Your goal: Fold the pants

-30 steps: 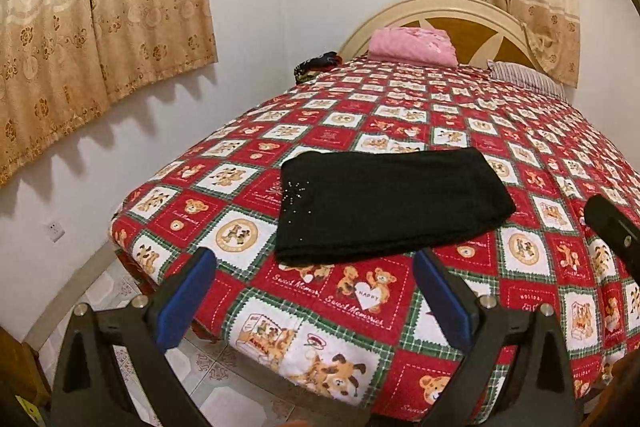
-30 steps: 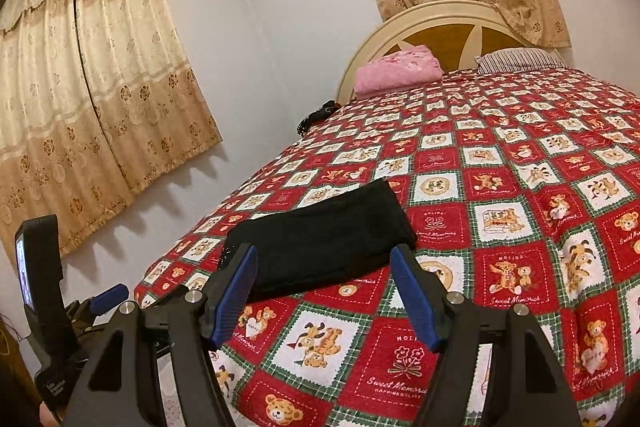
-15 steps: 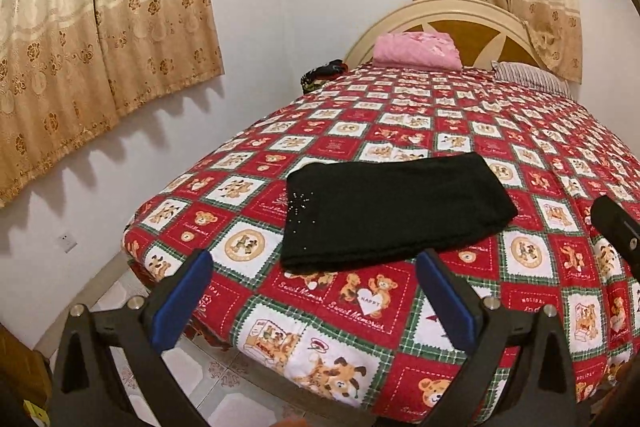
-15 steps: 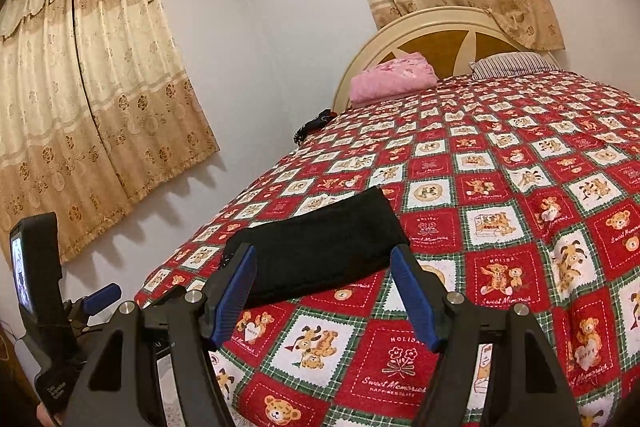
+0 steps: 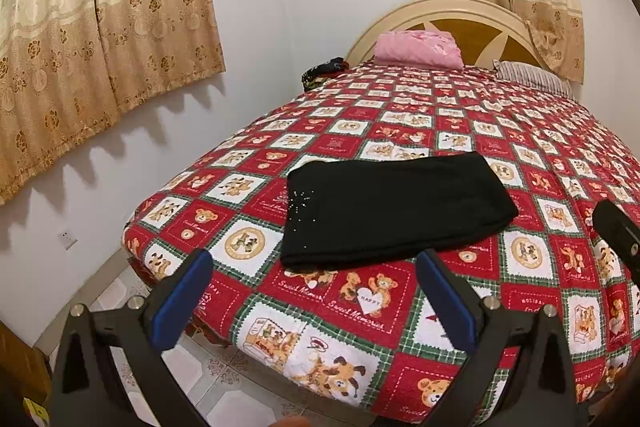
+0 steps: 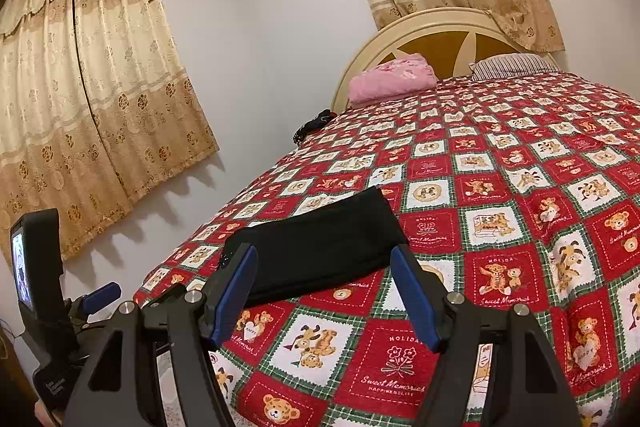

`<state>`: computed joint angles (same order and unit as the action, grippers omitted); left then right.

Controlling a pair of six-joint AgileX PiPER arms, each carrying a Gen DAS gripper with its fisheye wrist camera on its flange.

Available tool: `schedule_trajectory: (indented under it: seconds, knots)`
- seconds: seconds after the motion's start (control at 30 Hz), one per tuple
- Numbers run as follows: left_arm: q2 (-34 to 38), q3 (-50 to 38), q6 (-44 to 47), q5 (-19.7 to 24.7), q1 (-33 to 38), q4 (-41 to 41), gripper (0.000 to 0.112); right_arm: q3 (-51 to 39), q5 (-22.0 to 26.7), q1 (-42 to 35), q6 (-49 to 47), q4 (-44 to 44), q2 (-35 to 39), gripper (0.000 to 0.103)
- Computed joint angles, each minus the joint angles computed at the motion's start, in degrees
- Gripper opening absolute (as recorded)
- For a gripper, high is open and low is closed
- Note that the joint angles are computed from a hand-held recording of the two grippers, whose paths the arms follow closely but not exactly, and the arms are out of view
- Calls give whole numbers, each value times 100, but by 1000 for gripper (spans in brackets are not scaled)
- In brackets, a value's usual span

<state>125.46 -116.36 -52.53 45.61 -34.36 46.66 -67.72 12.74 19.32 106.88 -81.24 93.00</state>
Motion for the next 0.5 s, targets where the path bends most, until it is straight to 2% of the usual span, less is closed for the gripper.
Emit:
schedule_trajectory:
  seconds: [0.2, 0.5]
  knots:
    - [-7, 31, -297, 55, -97, 453, 103, 13, -4, -30, -50, 66, -15, 71]
    - [183, -358, 4, 284, -89, 135, 103, 21, 35, -82, -229, 286, -15, 71]
